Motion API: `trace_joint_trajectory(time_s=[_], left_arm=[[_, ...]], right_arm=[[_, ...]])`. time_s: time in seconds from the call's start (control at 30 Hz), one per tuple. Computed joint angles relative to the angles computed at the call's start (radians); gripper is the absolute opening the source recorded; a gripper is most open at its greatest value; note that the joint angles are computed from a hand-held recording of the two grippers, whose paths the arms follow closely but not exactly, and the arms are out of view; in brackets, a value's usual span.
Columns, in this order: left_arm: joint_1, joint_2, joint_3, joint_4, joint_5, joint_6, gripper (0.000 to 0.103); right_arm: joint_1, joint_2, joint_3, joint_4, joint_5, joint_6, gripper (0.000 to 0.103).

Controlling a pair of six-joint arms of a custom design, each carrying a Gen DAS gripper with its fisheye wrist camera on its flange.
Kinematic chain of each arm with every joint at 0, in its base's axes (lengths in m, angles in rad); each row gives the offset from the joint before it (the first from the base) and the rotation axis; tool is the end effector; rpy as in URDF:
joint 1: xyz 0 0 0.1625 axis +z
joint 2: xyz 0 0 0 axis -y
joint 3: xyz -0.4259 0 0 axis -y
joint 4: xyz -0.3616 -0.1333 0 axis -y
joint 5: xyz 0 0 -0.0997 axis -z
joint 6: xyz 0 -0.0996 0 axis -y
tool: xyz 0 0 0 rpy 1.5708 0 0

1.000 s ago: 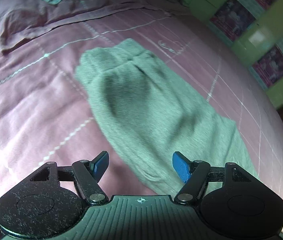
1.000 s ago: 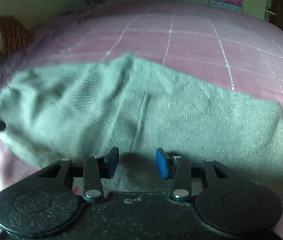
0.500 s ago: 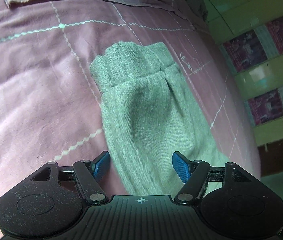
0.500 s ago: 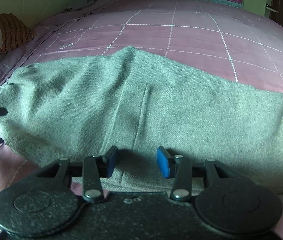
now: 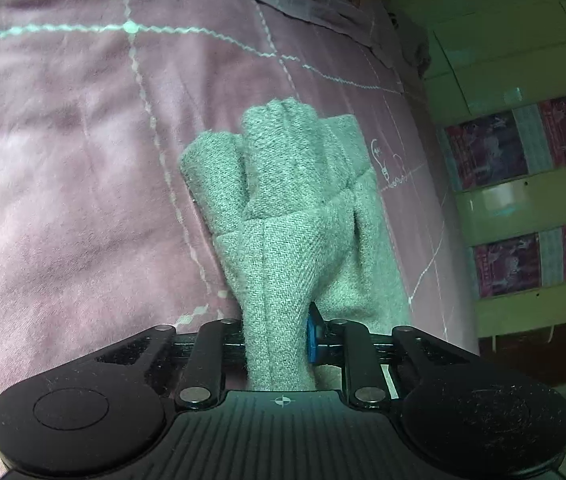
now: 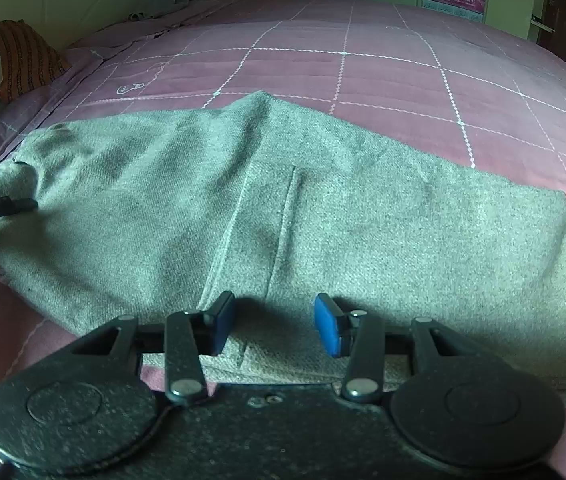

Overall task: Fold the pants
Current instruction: 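Move the left gripper to the ribbed leg cuffs and close on them, then lift the cuffs with the left gripper, fold them onto the stack, release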

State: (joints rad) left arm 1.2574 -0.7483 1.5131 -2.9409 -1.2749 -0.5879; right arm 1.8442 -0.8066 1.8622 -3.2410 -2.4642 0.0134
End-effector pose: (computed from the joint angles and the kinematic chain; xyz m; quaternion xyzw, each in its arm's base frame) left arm -0.0642 -0.7247 0.1803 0.1727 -0.9292 0.3267 0.0017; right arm 0.2130 -0.5534 0.1618 -0.0181 -0.8693 0.3289 0.3685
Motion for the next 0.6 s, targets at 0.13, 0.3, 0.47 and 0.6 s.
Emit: trace_joint_trajectory(time_s=[0.13,0.3,0.47,0.6], left_arm=[[-0.027,-0.014,0.017,-0.027,0.027,0.064,0.018],[-0.096,-0.024,0.006,-0.033,0.089,0.263,0.018],[-0.183,-0.028,-0.002,-0.07,0.081,0.525,0.018],[-0.253,-0.008,-0.009,-0.052,0.039,0.688,0.018]], right_arm=[[0.021,0.001,-0.022,-0.007,-0.035,-0.025,0.043],[0.006,0.019,-0.021,0.031,-0.067,-0.058,0.045],[-0.009,-0.041,-0.021,0.107,0.003,0.046,0.043],[-0.002,-0.092,0.053,-0.008,0.004,0.081,0.045]])
